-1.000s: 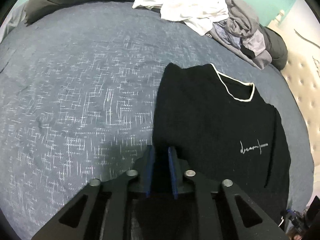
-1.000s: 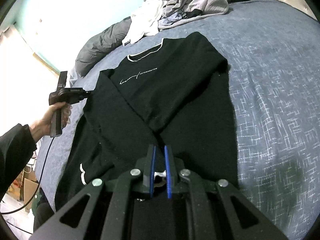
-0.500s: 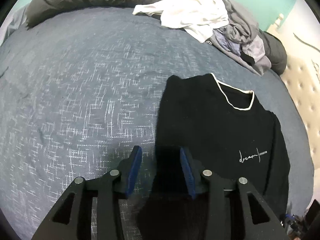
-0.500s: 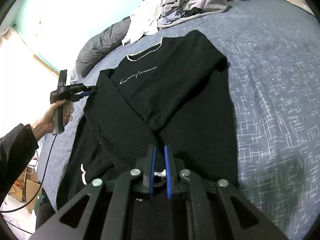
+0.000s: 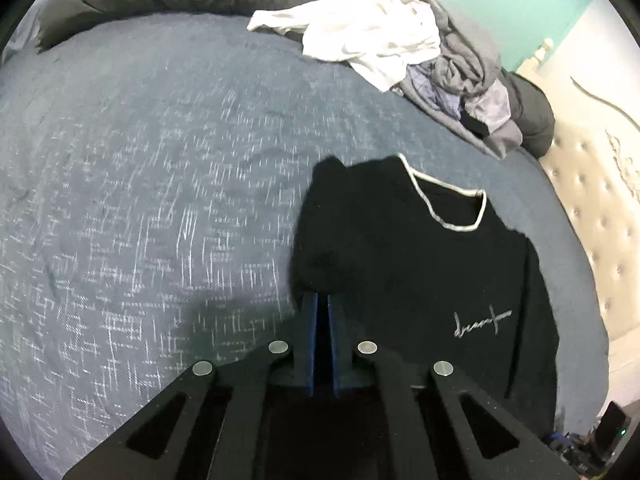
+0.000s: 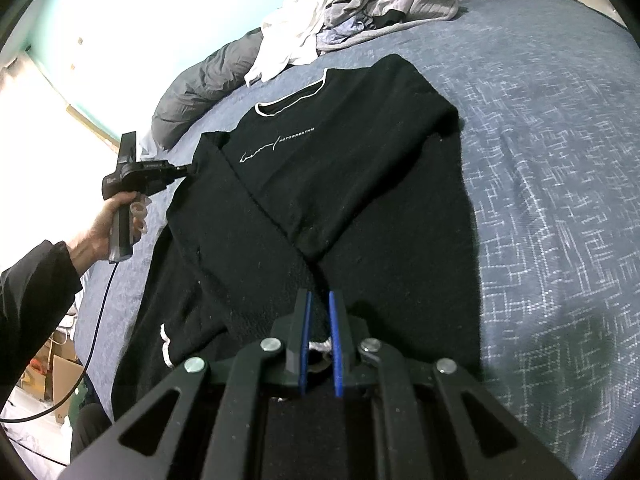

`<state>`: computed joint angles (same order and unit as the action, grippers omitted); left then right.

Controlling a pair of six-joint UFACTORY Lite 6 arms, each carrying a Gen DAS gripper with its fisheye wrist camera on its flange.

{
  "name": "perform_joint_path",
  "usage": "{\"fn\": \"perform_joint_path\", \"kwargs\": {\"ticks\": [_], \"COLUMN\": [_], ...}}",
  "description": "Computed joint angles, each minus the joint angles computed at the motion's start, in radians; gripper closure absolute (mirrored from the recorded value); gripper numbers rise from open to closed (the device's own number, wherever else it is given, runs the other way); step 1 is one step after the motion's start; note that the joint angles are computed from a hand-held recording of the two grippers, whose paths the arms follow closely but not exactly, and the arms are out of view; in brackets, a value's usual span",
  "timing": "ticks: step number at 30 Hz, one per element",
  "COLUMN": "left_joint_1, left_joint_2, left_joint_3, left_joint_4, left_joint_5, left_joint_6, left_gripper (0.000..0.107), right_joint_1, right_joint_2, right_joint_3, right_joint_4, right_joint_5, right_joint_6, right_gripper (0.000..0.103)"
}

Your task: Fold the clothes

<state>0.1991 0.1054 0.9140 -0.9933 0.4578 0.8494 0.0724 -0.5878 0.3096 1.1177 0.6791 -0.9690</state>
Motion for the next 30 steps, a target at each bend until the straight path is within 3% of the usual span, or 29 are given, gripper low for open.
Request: {"fn": "perform_joint_path", "kwargs": {"ticks": [6,14,18,22,24,26,30], "left_joint_1": [-0.009,-0.005,0.051,0.01,-0.005,-0.016,-0.025], "left_joint_2": [0.027,-0.033,-0.15,-0.243,-0.236,-0.217,-0.113], "left_joint_3": [0.068,0.024,-0.047,-0.105,-0.097,-0.078,0.033], "left_joint_4": [0.26,0.417,0.349,0.452,0.482,0.507,0.502], "left_joint_5": [-0.034,-0.073,-0.011,0.004,-0.002,-0.015,-0.039], "left_joint_6": [-0.248,-0.42,-0.312,-0.346,-0.374,-0.409,-0.459], "left_gripper": [0.102,0.097,0.096,0.095,0.092,0.081,0.069], "right_joint_1": [-0.014,-0.028,-0.035,-0.031,-0.029,-0.032,-0.057], "right_joint_2": [-0.004,-0.003,-0.012,-0.018,-0.024,-0.027,-0.023], "right_joint_3": [-0.006,-0.002,-0.001,-0.001,-0.004,-0.005,-0.004], "right_joint_4": [0.004,0.01,0.015,0.023,0.024,0.025,0.038], "right_joint_5": [0.01,0.019,0.027,0.029,0.029,0.03,0.043], "right_joint_6": [-0.01,-0.013,-0.012,-0.013,-0.011,-0.012,-0.035], "right_gripper": [0.094,0.094,0.094,0.094,0.094,0.094,0.094]}}
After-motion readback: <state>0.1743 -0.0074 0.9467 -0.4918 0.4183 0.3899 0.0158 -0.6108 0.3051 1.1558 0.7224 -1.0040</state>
